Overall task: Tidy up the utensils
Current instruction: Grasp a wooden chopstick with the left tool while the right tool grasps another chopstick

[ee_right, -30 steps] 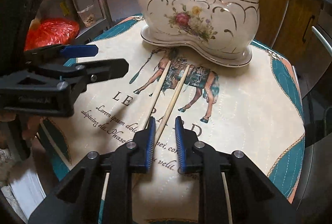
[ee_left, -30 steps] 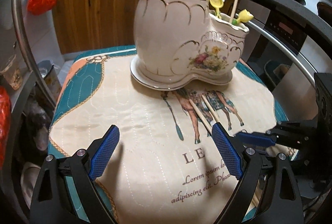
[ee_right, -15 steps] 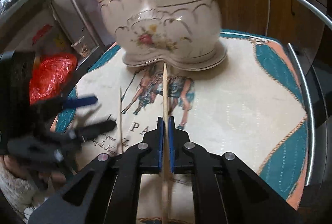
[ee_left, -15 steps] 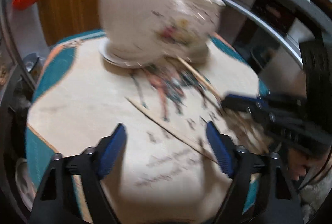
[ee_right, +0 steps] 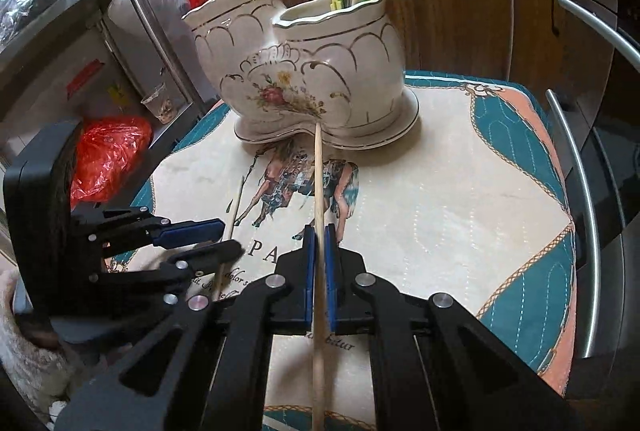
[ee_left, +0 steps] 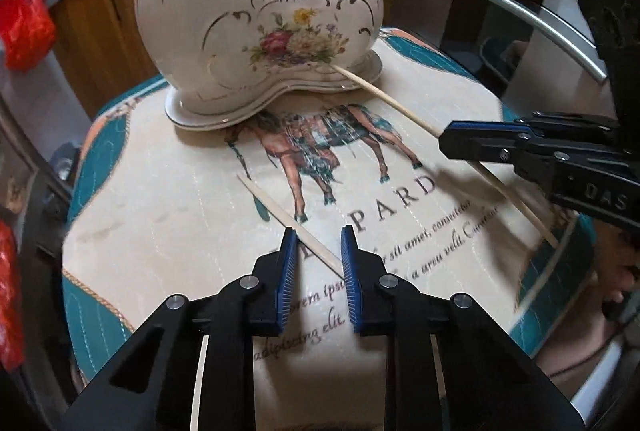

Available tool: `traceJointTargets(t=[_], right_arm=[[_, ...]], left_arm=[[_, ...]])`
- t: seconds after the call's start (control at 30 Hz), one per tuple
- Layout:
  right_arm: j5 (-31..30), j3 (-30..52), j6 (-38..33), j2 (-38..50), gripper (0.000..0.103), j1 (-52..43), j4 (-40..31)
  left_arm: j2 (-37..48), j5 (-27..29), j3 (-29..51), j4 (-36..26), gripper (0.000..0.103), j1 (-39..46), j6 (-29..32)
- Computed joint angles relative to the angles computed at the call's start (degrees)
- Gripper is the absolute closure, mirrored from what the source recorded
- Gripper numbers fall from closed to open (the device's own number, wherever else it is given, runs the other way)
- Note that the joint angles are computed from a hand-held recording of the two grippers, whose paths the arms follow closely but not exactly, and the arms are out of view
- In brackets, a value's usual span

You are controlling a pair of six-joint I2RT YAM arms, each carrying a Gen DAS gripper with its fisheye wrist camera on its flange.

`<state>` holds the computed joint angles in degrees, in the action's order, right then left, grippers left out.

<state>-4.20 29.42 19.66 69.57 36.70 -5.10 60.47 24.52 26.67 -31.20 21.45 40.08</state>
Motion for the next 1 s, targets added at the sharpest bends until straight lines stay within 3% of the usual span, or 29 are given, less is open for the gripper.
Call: traceJointTargets(t=[0.2, 0.33, 0.47, 0.53, 0.57, 0.63, 0.77, 0.83, 0.9, 1.0], right_arm=[[2.31, 1.79, -2.12, 3.09, 0.098, 3.43, -1.79], [3.99, 2.76, -3.39, 5.41, 0.098, 5.88, -2.54], [4.57, 3.16, -3.42, 6.78, 0.098, 6.78, -2.52], [4.53, 3.31, -3.43, 7.03, 0.098, 6.94, -2.6], [4.77, 3.27, -3.37, 6.93, 0.098, 7.04, -2.58], [4.76, 3.34, -3.54, 7.12, 0.098, 6.84, -2.4], [4.58, 3.8, -3.83, 7.68, 0.098, 6.64, -2.19], [4.91, 4.17, -3.93, 8.01, 0.098, 6.93, -2.27], [4.7, 4.17, -4.06, 8.01, 0.098, 7.05, -2.31], [4.37, 4.08, -4.63, 8.35, 0.098, 7.19, -2.6]], left_arm=[[-2.51, 1.84, 0.09, -6.18, 0.084, 4.49, 11.19], [-3.61, 3.22, 0.23, -7.12, 0.101, 7.08, 13.84], [-1.74, 3.21, 0.5, -5.54, 0.102, 6.78, 10.78], [-1.29, 3.13, 1.22, -6.73, 0.093, 9.4, 11.42], [-1.4, 2.85, 1.45, -7.49, 0.078, 10.2, 10.63], [-2.26, 3.14, 1.29, -9.06, 0.063, 10.09, 9.89], [-6.42, 0.62, -1.15, -9.59, 0.063, 8.18, 6.55], [-9.34, -1.3, -2.72, -8.37, 0.064, 6.63, 3.79], [-12.37, -3.82, -4.21, -7.12, 0.08, 4.38, 1.3], [-13.34, -4.52, -5.11, -5.52, 0.09, 3.54, 2.77]])
